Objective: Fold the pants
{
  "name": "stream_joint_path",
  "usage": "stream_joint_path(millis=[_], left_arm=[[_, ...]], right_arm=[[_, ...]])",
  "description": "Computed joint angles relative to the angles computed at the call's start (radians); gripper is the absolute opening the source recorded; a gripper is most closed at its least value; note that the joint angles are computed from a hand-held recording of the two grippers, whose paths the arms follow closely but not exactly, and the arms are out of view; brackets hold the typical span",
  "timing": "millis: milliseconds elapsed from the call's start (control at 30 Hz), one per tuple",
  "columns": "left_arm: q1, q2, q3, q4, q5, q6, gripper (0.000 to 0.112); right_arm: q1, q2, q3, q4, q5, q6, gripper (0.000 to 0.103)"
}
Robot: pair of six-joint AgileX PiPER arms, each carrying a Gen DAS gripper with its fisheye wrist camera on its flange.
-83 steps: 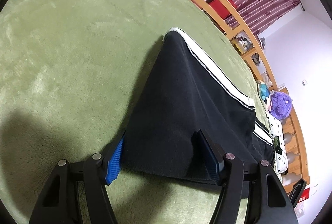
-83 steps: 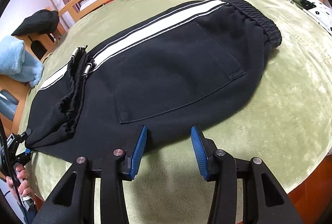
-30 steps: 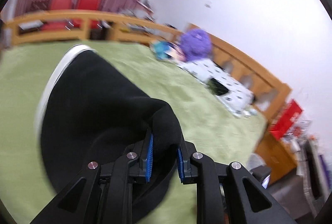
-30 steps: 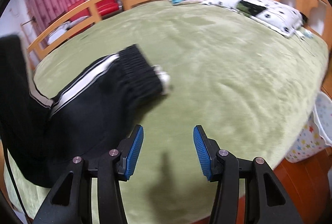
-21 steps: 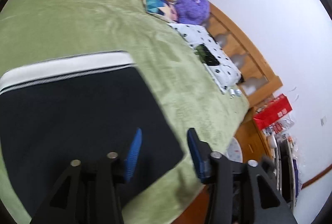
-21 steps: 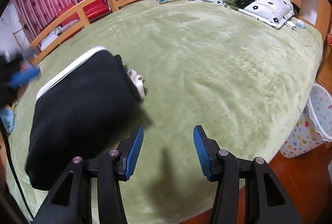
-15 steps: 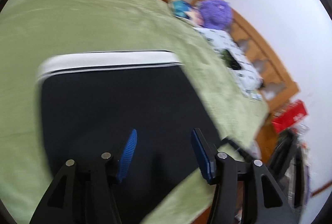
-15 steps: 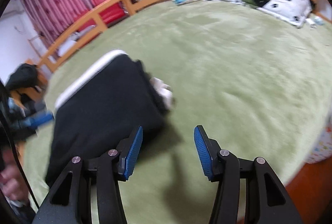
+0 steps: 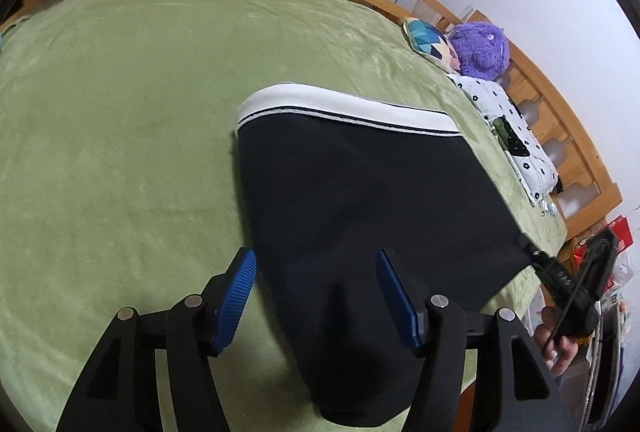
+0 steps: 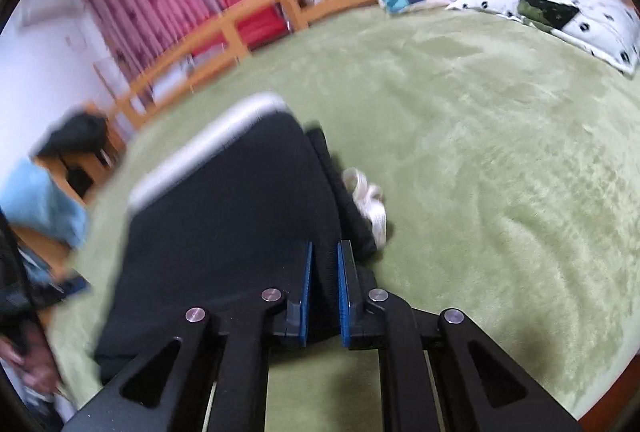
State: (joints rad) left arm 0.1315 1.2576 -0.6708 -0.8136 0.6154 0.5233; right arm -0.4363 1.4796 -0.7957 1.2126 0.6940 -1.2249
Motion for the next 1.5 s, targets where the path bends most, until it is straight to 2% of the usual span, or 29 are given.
stream_joint_path(millis=[33,133,200,233,267,300,367,467,533,633,700,733,767,800,833,867,933,967,1000,1067,1100,1167,1267,1367,1500], left_arm=[[0.003,0.005,0.003,-0.019,-0.007,0.021,0.061],[0.003,0.061,-0.004,-0.060,-0.019,0.067,0.065],[0.011,0.117,-0.020,-0.071,-0.021,0.080,0.065],[0.018,0.150,-0.032,-0.077,-0.019,0.086,0.065],[0.030,0.179,-0.039,-0.101,-0.014,0.108,0.065],[0.039,0.204,-0.045,-0.125,-0.011,0.130,0.066],[0.053,0.276,-0.066,-0.179,-0.006,0.178,0.068],[0.047,0.375,-0.095,-0.249,-0.001,0.238,0.068],[0.047,0.407,-0.090,-0.341,0.000,0.314,0.068],[0.035,0.441,-0.102,-0.412,0.003,0.360,0.068],[0.027,0.462,-0.110,-0.461,0.011,0.380,0.058],[0.023,0.465,-0.113,-0.462,0.007,0.369,0.056],[0.024,0.466,-0.114,-0.471,0.012,0.366,0.046],[0.026,0.460,-0.112,-0.482,0.019,0.377,0.033],[0.027,0.448,-0.109,-0.480,0.014,0.379,0.029],[0.029,0.432,-0.109,-0.477,0.014,0.379,0.021],[0.042,0.404,-0.116,-0.482,0.038,0.389,0.017],[0.055,0.384,-0.120,-0.469,0.061,0.387,0.016],[0.075,0.361,-0.123,-0.454,0.092,0.383,0.016],[0.128,0.323,-0.125,-0.443,0.159,0.396,0.013],[0.153,0.297,-0.124,-0.423,0.184,0.396,0.012],[0.217,0.238,-0.119,-0.363,0.219,0.384,0.012],[0.378,0.176,-0.115,-0.269,0.292,0.396,0.012],[0.617,0.177,-0.154,-0.176,0.428,0.445,0.012],[0.838,0.235,-0.242,-0.069,0.502,0.502,0.012]], right_arm=[[-0.011,-0.007,0.006,-0.001,-0.001,-0.014,0.011],[0.095,0.058,-0.006,-0.132,-0.157,0.128,0.013],[0.117,0.125,-0.038,-0.220,-0.160,0.211,0.022],[0.104,0.125,-0.046,-0.210,-0.145,0.193,0.023],[0.089,0.120,-0.068,-0.217,-0.125,0.187,0.034],[0.086,0.114,-0.082,-0.225,-0.122,0.194,0.050],[0.076,0.138,-0.150,-0.207,-0.094,0.195,0.067],[0.095,0.268,-0.306,-0.290,0.039,0.299,0.069],[0.143,0.343,-0.355,-0.344,0.041,0.340,0.068],[0.140,0.384,-0.350,-0.254,0.036,0.248,0.080],[0.112,0.463,-0.401,-0.204,0.110,0.261,0.090],[0.100,0.485,-0.407,-0.176,0.139,0.259,0.091],[0.093,0.502,-0.414,-0.147,0.153,0.241,0.093],[0.105,0.496,-0.409,-0.150,0.133,0.236,0.092],[0.120,0.483,-0.402,-0.162,0.116,0.233,0.091],[0.123,0.474,-0.386,-0.135,0.129,0.204,0.074],[0.135,0.413,-0.317,-0.106,0.078,0.163,0.065],[0.141,0.387,-0.301,-0.095,0.061,0.158,0.054],[0.145,0.368,-0.292,-0.080,0.049,0.167,0.036],[0.122,0.328,-0.274,-0.016,0.094,0.174,0.023],[0.136,0.295,-0.261,-0.016,0.088,0.207,0.022],[0.207,0.219,-0.217,-0.038,0.019,0.252,0.021],[0.328,0.141,-0.145,-0.007,-0.020,0.284,0.021],[0.460,0.112,-0.083,0.096,-0.055,0.255,0.020],[0.680,0.149,-0.063,0.252,-0.126,0.169,0.020]])
